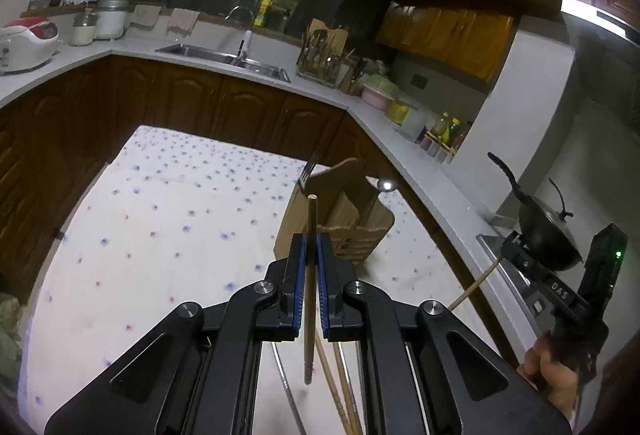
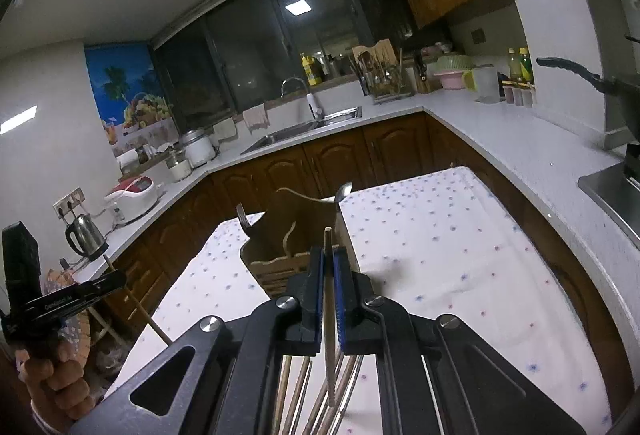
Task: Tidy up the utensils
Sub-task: 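Lift both chopsticks over the wooden holder and release them inside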
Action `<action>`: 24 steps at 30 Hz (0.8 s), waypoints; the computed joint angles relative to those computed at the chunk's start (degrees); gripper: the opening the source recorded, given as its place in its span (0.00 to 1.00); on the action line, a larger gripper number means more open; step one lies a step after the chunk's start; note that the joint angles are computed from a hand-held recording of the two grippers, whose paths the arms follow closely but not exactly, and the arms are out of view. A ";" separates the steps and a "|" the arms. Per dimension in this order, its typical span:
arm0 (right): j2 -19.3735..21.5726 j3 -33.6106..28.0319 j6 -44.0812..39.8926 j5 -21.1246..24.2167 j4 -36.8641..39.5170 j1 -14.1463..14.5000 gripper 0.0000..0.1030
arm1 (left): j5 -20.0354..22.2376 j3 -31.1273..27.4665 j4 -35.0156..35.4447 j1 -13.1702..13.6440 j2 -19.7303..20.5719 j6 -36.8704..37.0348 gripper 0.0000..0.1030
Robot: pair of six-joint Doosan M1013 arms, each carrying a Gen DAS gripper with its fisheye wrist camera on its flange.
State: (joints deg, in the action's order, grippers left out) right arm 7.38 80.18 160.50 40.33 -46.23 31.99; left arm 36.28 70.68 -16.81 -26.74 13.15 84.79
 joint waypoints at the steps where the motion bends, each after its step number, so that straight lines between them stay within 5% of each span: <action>1: 0.07 -0.16 -0.03 -0.09 -0.10 -0.12 0.05 | -0.17 -0.48 0.11 -0.04 0.21 0.03 0.05; 11: 1.94 -4.82 -1.07 -1.65 -3.04 -1.80 0.05 | -4.22 -7.39 2.37 -0.38 3.24 -1.14 0.05; 24: 7.60 -14.19 0.33 -6.39 -4.49 -6.57 0.05 | -7.67 -19.03 13.07 -1.29 11.05 -11.82 0.05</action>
State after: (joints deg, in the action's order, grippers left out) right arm 14.98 65.99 160.83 33.93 -50.71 25.42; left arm 28.60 51.66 -3.73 -28.03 24.21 72.96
